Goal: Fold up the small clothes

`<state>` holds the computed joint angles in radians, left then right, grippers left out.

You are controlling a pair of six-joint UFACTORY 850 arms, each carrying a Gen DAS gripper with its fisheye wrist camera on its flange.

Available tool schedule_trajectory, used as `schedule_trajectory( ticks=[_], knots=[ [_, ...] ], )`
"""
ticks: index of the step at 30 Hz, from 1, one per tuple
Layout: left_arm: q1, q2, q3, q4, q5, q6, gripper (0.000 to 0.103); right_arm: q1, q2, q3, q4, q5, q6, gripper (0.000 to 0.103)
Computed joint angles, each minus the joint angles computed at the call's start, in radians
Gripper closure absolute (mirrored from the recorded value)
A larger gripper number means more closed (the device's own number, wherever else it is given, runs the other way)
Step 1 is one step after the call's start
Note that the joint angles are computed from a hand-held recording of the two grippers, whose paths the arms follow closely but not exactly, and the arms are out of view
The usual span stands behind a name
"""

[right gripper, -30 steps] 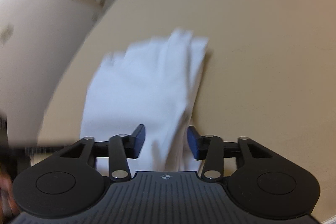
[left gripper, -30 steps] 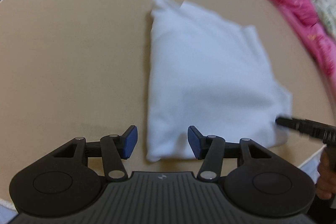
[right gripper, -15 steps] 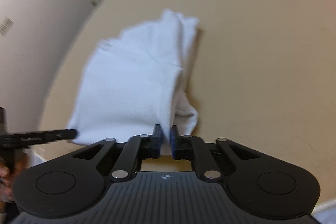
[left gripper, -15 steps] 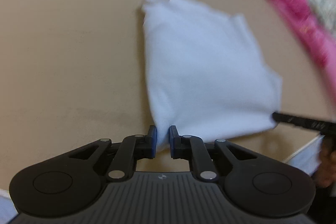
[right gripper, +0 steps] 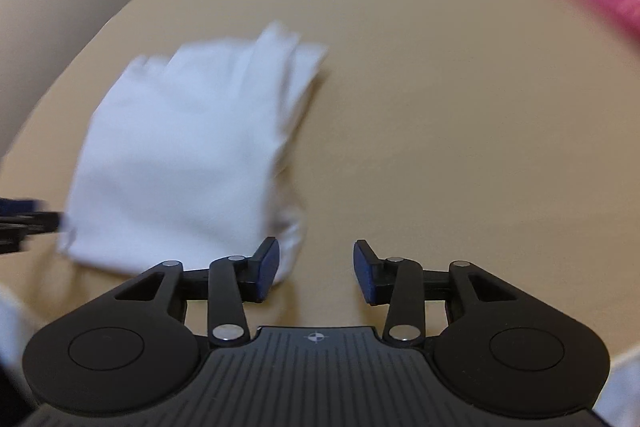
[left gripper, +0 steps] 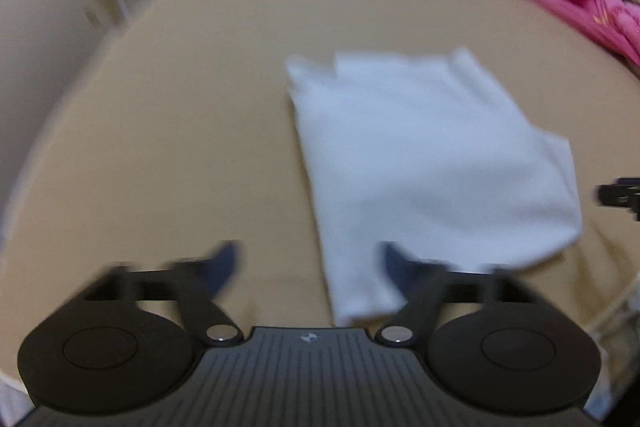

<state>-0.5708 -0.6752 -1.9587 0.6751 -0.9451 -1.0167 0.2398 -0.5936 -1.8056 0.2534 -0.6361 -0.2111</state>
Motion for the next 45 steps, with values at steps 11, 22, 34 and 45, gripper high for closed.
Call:
schedule_trajectory(
  ticks=[11, 22, 34, 45],
  knots=[
    [-0.192, 0.129, 0.143, 0.272, -0.037, -0.263, 0.008, 0.006, 0.363, 0.422, 0.360, 0.374, -0.370, 0.033],
    [-0.213, 0.107, 0.125, 0.253, -0.063, -0.414, 0.001, 0.069, 0.417, 0.495, 0.309, 0.412, -0.346, 0.018],
    [-0.191, 0.086, 0.101, 0.202, -0.074, -0.428, 0.001, 0.097, 0.369, 0.459, 0.196, 0.400, -0.199, 0.017],
    [-0.188, 0.088, 0.104, 0.184, -0.053, -0.439, 0.001, 0.108, 0.364, 0.456, 0.290, 0.407, -0.288, 0.017]
  ],
)
